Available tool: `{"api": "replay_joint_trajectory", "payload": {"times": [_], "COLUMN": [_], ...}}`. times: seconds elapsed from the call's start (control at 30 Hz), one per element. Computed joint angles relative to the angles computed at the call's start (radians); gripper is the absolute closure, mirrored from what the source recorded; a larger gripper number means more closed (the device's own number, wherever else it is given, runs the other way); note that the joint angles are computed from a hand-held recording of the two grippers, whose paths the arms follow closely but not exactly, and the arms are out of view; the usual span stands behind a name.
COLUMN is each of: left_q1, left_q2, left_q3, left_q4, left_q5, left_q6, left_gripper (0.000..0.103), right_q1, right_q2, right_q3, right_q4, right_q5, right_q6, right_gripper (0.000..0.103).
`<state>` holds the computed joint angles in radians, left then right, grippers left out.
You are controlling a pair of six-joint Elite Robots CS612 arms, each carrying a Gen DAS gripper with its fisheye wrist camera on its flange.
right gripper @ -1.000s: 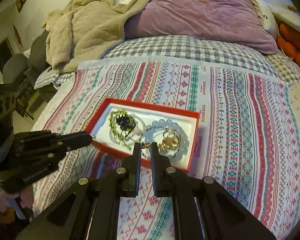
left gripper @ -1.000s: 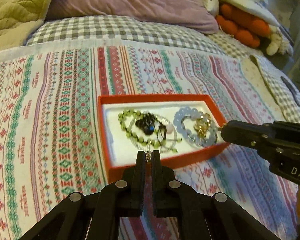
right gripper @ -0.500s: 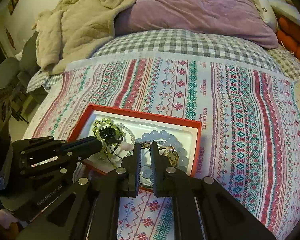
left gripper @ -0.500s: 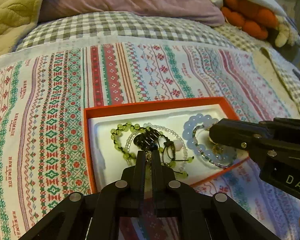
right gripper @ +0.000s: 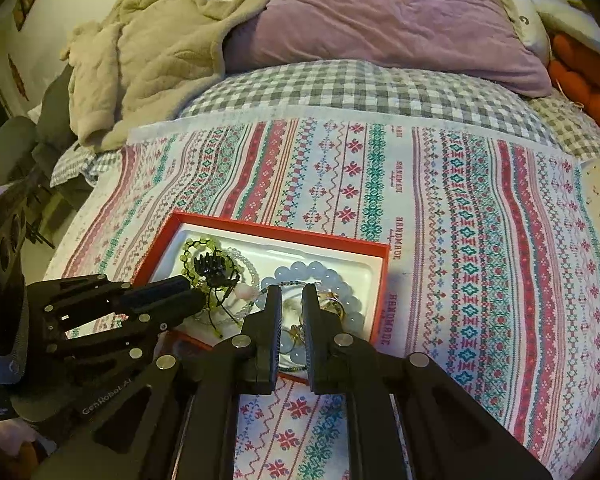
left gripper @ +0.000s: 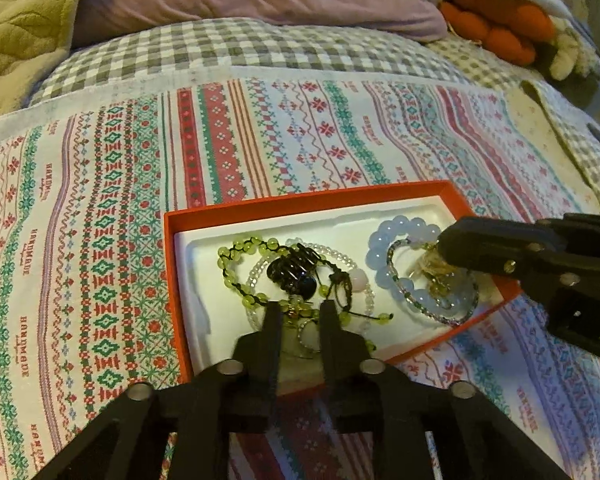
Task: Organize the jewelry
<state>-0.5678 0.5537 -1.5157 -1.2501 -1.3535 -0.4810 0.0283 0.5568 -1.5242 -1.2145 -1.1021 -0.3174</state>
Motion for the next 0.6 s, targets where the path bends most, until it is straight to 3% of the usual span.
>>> {"api": "replay_joint_trajectory", "payload": {"times": [0.03, 0.1, 0.2, 0.27, 0.43, 0.6], "left_q1": [-0.002, -0.005, -0.008, -0.013, -0.022, -0.032], "left_q2": [-0.001, 0.000, 0.000, 0.001, 0.006, 0.009], "left_q3": [-0.004, -0.013, -0.026, -0.037, -0.066, -0.091], "left_q4": [0.004, 0.008, 0.016, 0.021, 0.050, 0.117], "left_q5": [0.005, 0.010, 0.008, 0.017, 0.029, 0.039], "left_q6": [0.001, 0.003, -0.002, -0.001, -0.009, -0.037], "left_gripper": [0.079, 0.072, 0.055, 0.041, 0.020, 0.012], "right_q1": [-0.003, -0.009, -0.021, -0.027, -0.037, -0.035], "right_q2": [0.000, 0.002, 0.005, 0.007, 0.013, 0.022], "right_q3": [-0.005, -0.017, -0.035, -0.045, -0.069, -0.089], "right_q4": [0.001, 0.001, -0.003, -0.003, 0.020, 0.077], "right_q5": [0.004, 0.013, 0.031, 0.035, 0.014, -0.044], "right_q6": [0.002, 0.007, 0.022, 0.029, 0.042, 0.014], "right_gripper": [0.089, 0.074, 0.062, 0.059, 0.048, 0.040]}}
